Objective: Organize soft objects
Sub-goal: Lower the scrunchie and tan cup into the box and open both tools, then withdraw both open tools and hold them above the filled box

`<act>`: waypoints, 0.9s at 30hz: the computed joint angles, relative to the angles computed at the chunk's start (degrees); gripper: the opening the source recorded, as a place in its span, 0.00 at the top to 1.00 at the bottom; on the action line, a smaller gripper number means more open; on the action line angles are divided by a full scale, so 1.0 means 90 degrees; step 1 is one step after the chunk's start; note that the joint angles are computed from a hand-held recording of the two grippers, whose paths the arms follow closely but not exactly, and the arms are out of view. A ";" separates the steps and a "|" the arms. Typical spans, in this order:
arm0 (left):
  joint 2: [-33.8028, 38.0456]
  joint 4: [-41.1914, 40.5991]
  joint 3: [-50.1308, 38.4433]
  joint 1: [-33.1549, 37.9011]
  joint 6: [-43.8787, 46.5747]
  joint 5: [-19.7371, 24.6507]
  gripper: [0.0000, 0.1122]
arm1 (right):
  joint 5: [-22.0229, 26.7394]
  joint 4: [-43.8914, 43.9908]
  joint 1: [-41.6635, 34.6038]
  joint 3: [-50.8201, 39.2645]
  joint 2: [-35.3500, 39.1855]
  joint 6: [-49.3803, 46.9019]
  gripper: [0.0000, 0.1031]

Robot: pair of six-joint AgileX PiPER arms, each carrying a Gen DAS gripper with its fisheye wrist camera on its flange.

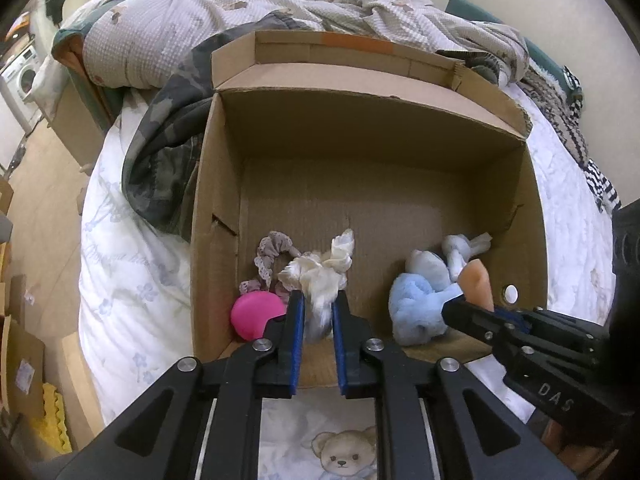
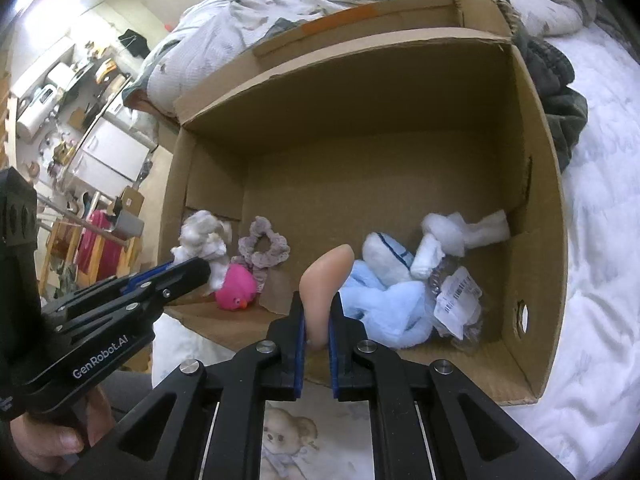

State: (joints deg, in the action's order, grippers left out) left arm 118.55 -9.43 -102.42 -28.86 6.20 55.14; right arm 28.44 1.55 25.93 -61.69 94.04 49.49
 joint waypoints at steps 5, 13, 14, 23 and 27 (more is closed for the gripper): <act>-0.0160 0.0118 0.0207 -0.0028 -0.0105 -0.0183 0.41 | -0.0129 -0.0076 -0.0037 0.0168 -0.0163 0.0260 0.57; -0.0512 0.0327 0.0581 0.0031 -0.0277 -0.0652 0.40 | 0.0421 -0.1660 0.0215 0.0074 -0.0382 0.1748 0.29; -0.0542 0.0390 0.0570 0.0041 -0.0304 -0.0668 0.40 | 0.0466 -0.1706 0.0234 0.0006 -0.0390 0.1756 0.29; -0.1532 0.0594 0.1427 0.0305 -0.0718 -0.1709 0.38 | 0.1126 -0.3009 0.0670 -0.0229 -0.0963 0.2838 0.00; -0.1704 0.0512 0.1484 0.0382 -0.0535 -0.1672 0.19 | 0.1649 -0.3698 0.1063 -0.0279 -0.1210 0.3432 0.00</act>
